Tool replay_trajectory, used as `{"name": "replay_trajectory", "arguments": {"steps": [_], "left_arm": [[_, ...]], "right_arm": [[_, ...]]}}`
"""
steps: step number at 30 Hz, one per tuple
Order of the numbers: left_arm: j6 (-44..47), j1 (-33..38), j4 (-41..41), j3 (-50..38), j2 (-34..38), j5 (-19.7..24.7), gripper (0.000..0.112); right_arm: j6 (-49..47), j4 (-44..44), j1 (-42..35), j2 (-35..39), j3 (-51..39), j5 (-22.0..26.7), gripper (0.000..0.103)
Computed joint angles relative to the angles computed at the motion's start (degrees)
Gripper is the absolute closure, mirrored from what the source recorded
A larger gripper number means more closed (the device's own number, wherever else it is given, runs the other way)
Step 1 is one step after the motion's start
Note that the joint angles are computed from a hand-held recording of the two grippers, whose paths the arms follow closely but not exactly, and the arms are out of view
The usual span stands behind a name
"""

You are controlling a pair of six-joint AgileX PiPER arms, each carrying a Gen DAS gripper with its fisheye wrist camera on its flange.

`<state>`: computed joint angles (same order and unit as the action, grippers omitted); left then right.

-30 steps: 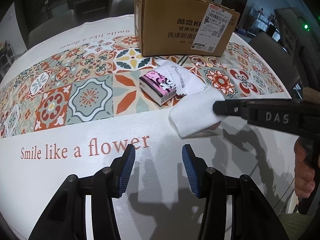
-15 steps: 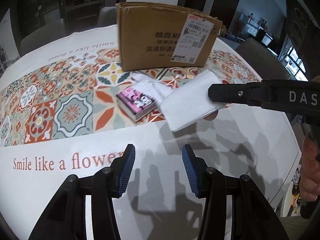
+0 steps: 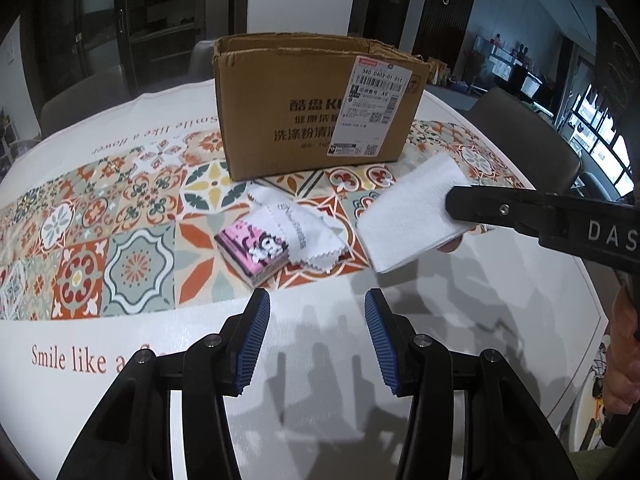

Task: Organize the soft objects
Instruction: 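Grasp the white towel with the right tool, then grasp the white printed cloth with the left tool while the right tool holds the towel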

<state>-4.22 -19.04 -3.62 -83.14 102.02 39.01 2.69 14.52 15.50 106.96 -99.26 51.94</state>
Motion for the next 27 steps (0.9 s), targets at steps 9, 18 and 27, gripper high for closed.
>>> {"name": "replay_trajectory", "arguments": {"steps": [9,18,27], "left_arm": [[-3.0,-0.4,1.5,-4.6,3.9,-0.6,0.062],[-6.4,-1.0,5.5,-12.4,10.3,0.7,0.061],[-12.3,-3.1,15.9,-22.0,18.4,2.9,0.057]], "right_arm": [[-0.1,-5.4,-0.5,-0.1,-0.1,-1.2,0.095],[-1.5,-4.7,-2.3,4.2,-5.2,0.6,0.095],[-3.7,-2.5,-3.9,9.3,-10.9,2.4,0.095]]}}
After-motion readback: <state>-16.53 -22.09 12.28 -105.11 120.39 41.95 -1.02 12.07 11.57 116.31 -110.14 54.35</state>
